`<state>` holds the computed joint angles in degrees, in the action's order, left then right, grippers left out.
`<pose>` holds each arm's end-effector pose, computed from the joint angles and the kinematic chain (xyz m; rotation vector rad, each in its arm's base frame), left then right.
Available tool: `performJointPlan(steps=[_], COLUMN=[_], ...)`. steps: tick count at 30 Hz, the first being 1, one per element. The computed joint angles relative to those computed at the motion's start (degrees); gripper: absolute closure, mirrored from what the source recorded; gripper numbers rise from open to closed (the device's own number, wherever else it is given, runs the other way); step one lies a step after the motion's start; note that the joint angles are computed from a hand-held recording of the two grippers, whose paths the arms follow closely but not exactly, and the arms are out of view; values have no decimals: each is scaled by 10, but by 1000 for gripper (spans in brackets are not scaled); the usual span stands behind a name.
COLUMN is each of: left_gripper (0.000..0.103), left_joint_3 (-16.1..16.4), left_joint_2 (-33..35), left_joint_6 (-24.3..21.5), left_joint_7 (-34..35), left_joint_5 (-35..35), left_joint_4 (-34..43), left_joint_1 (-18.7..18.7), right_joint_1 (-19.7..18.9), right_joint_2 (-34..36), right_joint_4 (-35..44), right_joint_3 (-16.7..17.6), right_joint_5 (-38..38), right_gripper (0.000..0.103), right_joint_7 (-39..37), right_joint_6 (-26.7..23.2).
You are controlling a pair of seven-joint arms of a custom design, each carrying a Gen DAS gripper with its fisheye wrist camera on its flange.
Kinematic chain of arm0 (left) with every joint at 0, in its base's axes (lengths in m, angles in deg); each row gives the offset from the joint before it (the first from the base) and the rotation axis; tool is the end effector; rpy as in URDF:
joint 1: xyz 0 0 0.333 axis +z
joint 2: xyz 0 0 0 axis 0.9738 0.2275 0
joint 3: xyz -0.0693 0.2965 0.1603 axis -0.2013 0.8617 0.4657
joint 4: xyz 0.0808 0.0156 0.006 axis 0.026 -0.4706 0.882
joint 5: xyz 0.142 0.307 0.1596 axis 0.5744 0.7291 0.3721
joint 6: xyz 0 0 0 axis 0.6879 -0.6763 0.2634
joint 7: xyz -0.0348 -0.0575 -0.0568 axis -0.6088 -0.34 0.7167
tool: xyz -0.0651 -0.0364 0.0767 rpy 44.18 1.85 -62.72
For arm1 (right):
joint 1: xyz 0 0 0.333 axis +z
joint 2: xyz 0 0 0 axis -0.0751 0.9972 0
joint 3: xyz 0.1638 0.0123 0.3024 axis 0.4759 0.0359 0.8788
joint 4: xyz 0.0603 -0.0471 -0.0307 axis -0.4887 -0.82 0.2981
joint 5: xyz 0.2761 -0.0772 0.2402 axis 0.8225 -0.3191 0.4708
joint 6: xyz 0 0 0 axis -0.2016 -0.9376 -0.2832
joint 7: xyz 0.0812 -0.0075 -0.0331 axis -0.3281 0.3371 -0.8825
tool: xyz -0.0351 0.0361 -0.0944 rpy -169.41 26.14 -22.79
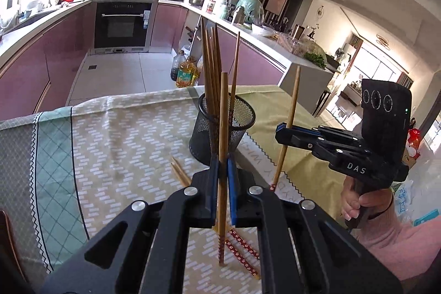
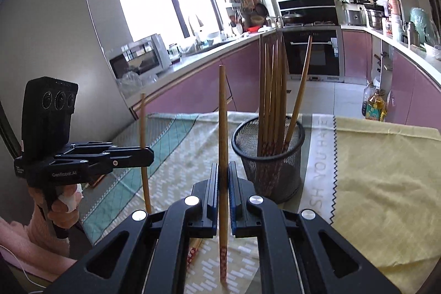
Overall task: Organize utensils
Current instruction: 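Raise both grippers' chopsticks upright and carry them over the mesh holder, then open the left gripper to drop its chopstick in while the right gripper releases too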
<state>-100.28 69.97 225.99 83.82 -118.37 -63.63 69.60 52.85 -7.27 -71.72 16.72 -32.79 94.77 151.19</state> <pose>0.5829 -0.1958 0.5169 -1.3382 2.3091 -1.3627 0.5287 0.4054 0.4849 -1.6686 1.3113 -0.4355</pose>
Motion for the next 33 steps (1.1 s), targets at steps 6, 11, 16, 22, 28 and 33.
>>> performJointPlan(steps=[6,11,16,22,28,33], left_gripper=[96,96,96,96,96,96], left_joint_3=[0,-4,-12,-30,-46,-45], left_joint_2=[-5,10,32,50,70,94], left_joint_6=[6,23,36,51,85,108], left_joint_7=[26,25,6,-2,-13,-84], left_joint_5=[-48,-62,-47,-28,2,102], left_joint_4=[22,59,105,149,184,197], left_joint_1=[1,-3,-3,1,-5,-21], right_joint_1=[14,12,15,38,52,13], right_joint_2=[0,1,4,12,30,45], right_joint_4=[14,36,65,88,115,138], right_joint_3=[-24,-30,-46,-82,-111,-76], right_joint_5=[17,37,53,72,95,87], right_gripper=[97,97,97,97,97,97], right_joint_7=[-21,-52,-76,-94,-110,-96], right_joint_6=[17,23,19,25,23,6])
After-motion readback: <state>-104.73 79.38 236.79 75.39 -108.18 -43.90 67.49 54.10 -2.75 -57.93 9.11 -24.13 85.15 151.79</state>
